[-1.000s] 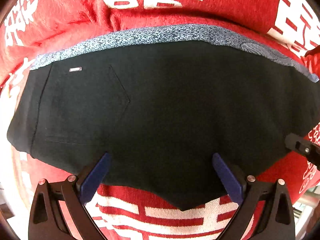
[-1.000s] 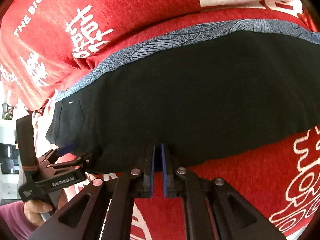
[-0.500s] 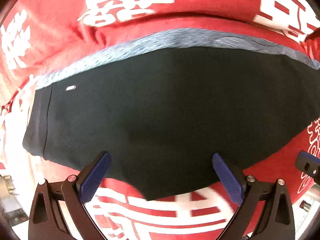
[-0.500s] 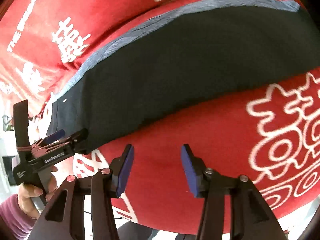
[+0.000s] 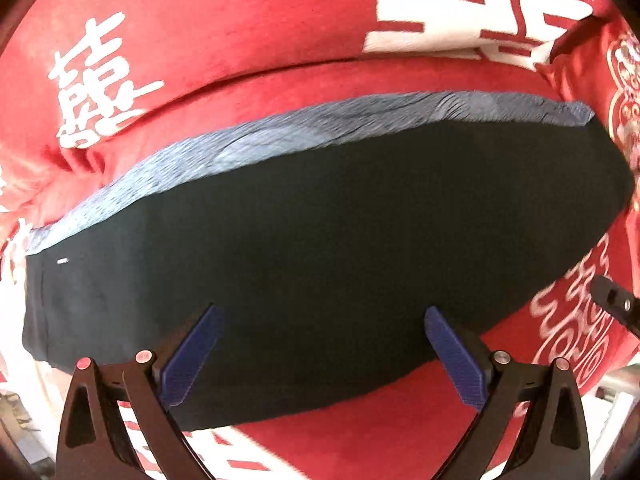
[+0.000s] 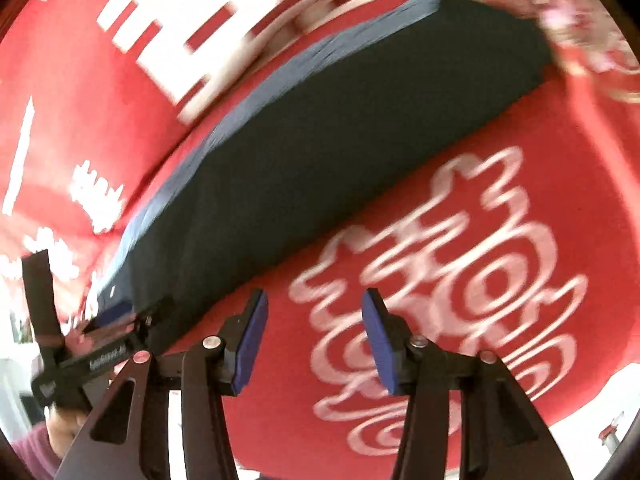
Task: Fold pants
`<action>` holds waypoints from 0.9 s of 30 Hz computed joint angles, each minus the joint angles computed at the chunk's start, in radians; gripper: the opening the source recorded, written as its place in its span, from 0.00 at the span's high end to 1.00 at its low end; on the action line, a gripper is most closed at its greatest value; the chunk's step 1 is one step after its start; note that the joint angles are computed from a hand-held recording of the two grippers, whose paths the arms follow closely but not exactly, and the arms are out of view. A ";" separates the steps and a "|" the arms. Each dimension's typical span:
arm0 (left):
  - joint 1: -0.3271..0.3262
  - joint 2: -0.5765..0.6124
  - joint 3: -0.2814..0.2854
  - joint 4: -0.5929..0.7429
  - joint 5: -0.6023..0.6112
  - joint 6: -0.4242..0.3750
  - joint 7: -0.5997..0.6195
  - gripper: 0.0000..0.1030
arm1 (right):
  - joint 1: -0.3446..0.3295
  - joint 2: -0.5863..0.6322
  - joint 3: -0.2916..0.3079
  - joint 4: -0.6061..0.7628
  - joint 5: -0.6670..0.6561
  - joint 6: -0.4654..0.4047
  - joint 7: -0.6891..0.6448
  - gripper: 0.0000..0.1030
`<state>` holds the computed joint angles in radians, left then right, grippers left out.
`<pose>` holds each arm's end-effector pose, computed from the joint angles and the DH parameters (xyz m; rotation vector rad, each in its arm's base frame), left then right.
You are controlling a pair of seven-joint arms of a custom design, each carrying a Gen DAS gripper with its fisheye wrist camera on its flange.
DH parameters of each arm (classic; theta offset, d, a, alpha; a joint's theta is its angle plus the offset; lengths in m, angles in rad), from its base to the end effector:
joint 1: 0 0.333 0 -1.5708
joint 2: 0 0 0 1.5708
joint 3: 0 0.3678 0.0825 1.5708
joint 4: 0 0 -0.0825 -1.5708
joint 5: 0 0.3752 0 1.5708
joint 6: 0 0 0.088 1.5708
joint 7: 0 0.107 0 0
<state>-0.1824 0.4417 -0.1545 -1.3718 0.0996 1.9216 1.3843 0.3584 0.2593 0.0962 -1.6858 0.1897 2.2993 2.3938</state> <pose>0.6836 -0.2075 0.5260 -1.9801 2.3277 -0.1267 0.6060 0.2926 0.5383 -1.4345 2.3567 0.1854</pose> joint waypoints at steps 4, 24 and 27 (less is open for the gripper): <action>-0.029 0.055 -0.001 0.076 0.002 -0.004 -0.047 0.01 | -0.015 -0.026 -0.058 -0.039 -0.110 0.001 0.117 0.49; -0.062 0.170 0.027 0.273 0.056 -0.006 -0.096 0.01 | -0.036 -0.041 -0.083 0.022 -0.358 -0.064 0.120 0.82; -0.073 0.272 0.048 0.439 0.072 -0.083 -0.123 0.01 | -0.046 0.006 -0.052 0.100 -0.346 -0.010 -0.017 0.78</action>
<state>-0.2556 0.7138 -0.1063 -0.9327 0.1716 1.8385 1.2617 0.3128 0.2657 0.0446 -1.5859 -0.1561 2.2893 2.3771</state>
